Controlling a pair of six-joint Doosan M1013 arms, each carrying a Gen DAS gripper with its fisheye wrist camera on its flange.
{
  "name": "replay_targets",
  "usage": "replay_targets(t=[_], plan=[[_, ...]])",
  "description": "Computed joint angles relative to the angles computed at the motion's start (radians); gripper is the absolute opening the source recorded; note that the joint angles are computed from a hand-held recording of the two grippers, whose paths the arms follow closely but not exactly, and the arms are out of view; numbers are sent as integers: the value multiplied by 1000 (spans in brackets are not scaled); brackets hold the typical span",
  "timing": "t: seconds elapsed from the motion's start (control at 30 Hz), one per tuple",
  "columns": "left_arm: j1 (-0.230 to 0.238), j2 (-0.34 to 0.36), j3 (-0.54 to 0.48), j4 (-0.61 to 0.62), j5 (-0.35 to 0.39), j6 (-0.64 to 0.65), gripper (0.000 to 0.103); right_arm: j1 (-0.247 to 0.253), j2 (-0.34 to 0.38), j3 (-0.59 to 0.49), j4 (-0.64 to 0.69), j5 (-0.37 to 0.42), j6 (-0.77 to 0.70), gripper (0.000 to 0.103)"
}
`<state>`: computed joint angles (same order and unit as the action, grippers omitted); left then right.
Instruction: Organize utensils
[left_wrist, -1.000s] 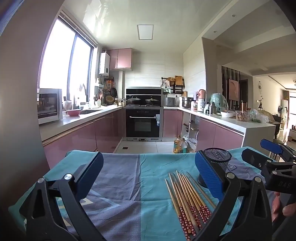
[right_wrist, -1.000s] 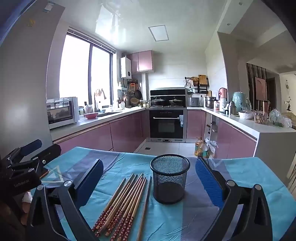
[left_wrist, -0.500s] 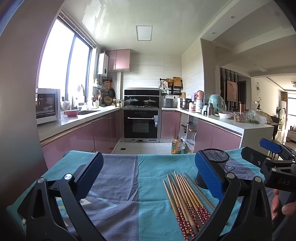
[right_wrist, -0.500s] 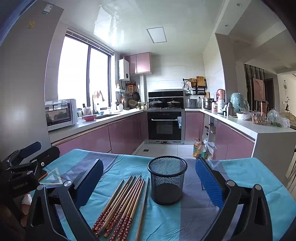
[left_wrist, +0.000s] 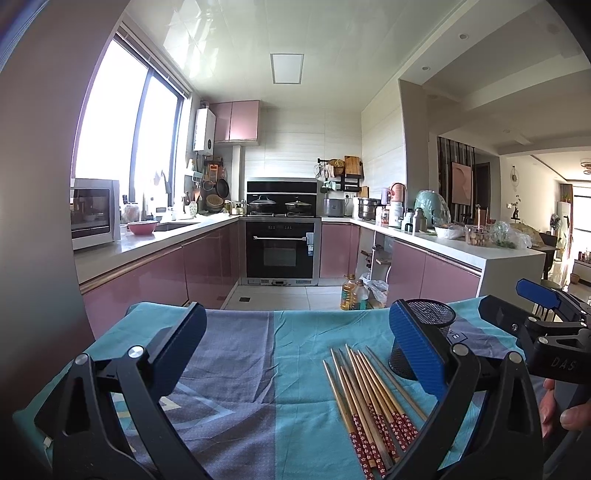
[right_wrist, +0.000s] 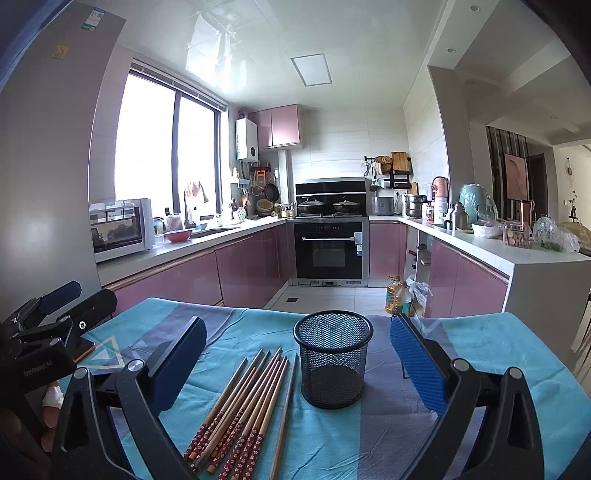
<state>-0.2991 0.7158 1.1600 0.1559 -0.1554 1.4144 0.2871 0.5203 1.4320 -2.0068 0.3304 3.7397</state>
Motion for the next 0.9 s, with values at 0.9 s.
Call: replay_targets(t=[0.9], plan=[[-1,6,-14,62,10,-61,97,-5,2,-1,8,-12,0,96]])
